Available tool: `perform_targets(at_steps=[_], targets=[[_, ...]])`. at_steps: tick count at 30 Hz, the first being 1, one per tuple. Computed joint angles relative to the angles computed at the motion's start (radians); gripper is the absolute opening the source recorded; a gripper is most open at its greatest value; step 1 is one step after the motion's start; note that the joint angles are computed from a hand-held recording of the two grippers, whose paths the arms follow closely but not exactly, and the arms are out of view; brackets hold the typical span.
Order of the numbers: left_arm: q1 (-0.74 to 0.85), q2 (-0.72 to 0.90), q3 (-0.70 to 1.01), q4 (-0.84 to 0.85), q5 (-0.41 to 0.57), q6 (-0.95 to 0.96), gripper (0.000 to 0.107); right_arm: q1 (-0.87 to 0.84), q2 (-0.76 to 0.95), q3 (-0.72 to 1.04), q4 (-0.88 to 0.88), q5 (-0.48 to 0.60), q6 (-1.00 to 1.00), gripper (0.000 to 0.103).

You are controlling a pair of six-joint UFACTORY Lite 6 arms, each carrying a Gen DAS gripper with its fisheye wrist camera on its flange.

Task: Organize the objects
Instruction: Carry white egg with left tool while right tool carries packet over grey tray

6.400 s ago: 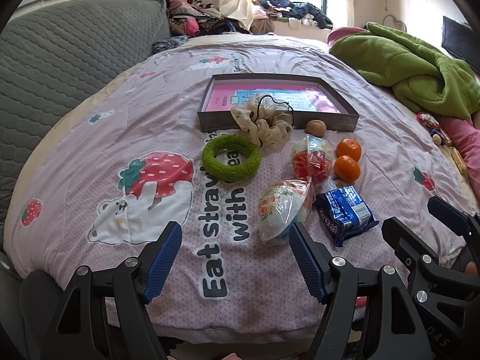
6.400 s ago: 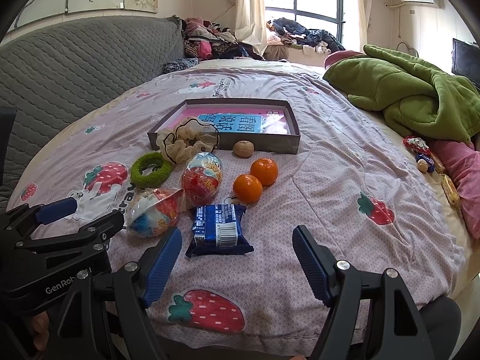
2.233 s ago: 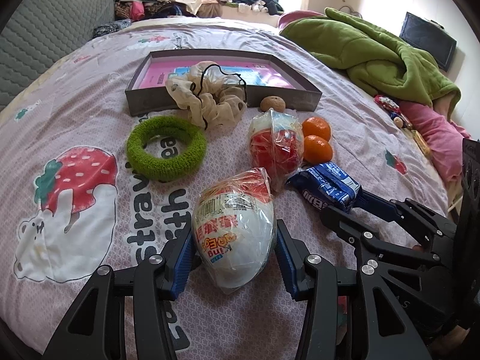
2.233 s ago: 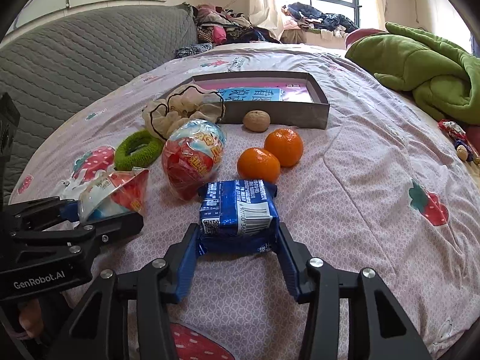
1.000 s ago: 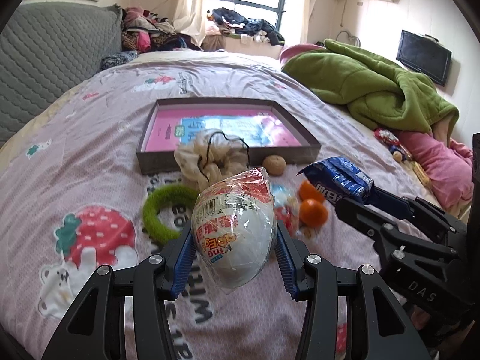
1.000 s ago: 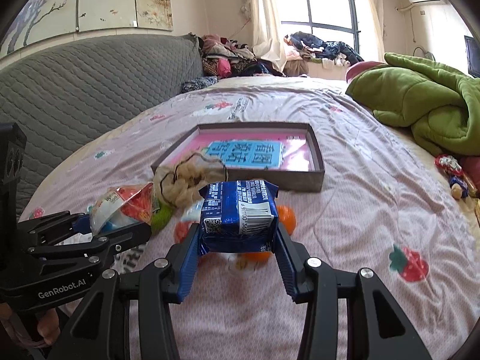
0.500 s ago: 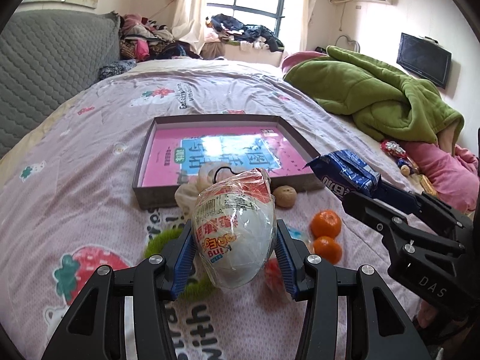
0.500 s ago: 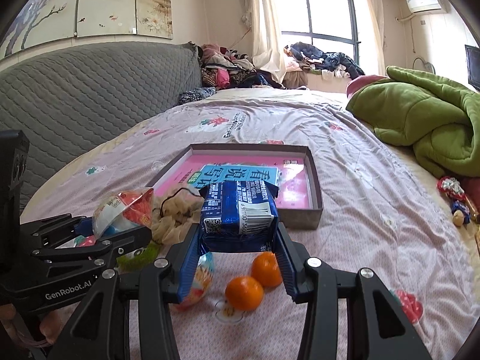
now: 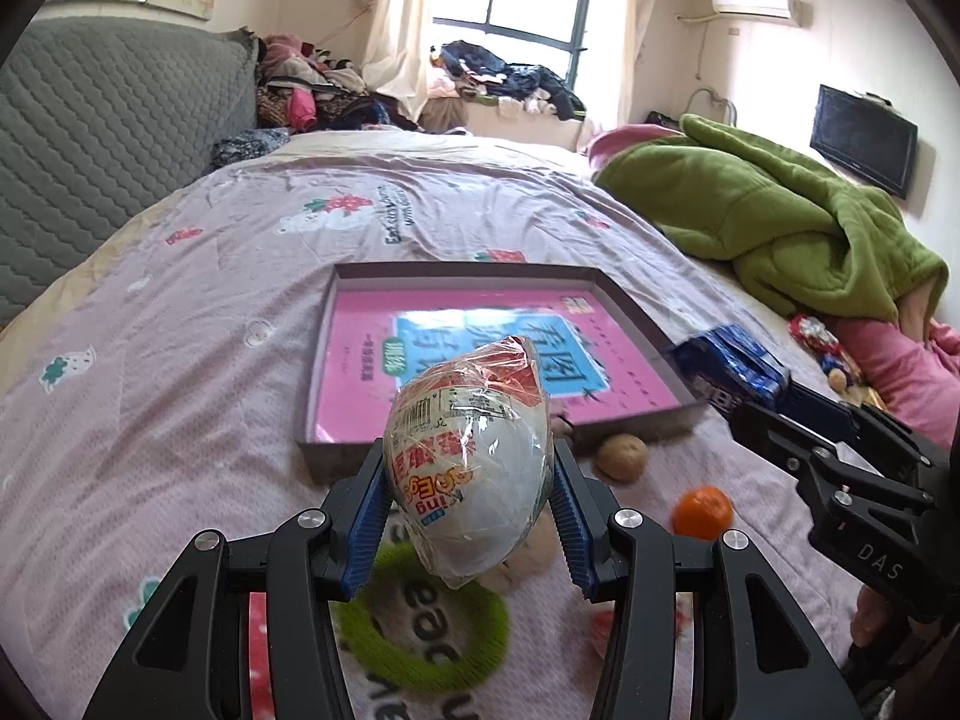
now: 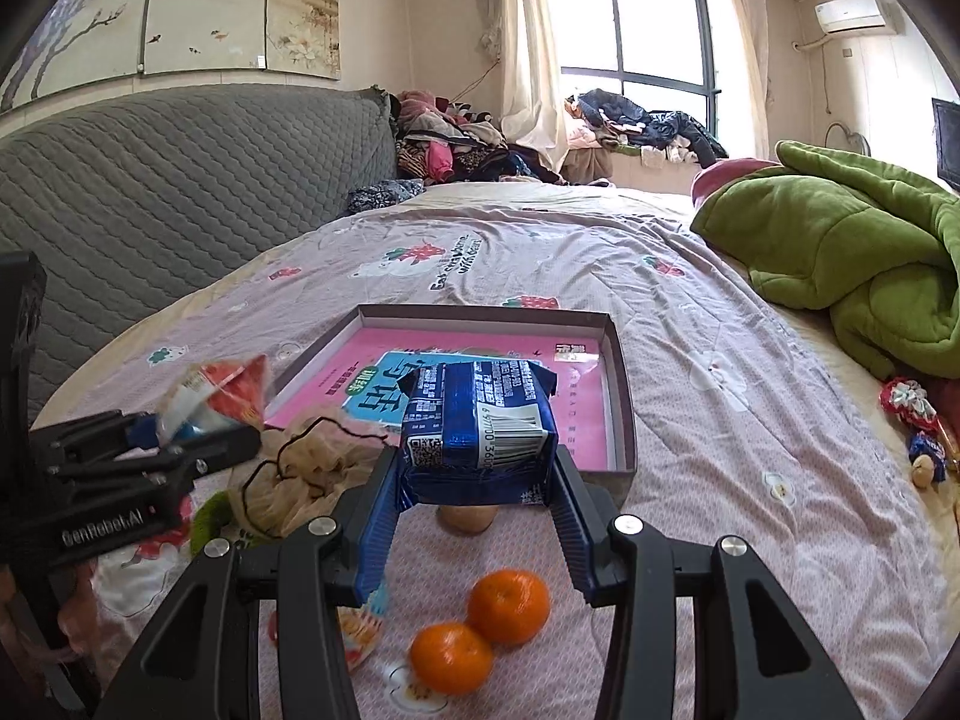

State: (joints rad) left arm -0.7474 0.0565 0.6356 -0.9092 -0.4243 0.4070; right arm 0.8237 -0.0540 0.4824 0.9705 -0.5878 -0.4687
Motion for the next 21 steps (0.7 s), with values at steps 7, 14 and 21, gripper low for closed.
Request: perform_targets(at_steps=[7, 14, 21], targets=[[0.091, 0.045, 0.038, 0.087, 0.019, -0.042, 0.051, -0.074, 0.062, 0.055, -0.103, 0.031, 0.046, 0.048], [0.132, 0.101, 0.097, 0.148, 0.040, -0.053, 0.051, -0.121, 0.084, 0.081, -0.170, 0.057, 0.073, 0.048], [0.190, 0.176, 0.163, 0.232, 0.056, -0.104, 0.051, -0.171, 0.131, 0.131, -0.225, 0.067, 0.068, 0.048]])
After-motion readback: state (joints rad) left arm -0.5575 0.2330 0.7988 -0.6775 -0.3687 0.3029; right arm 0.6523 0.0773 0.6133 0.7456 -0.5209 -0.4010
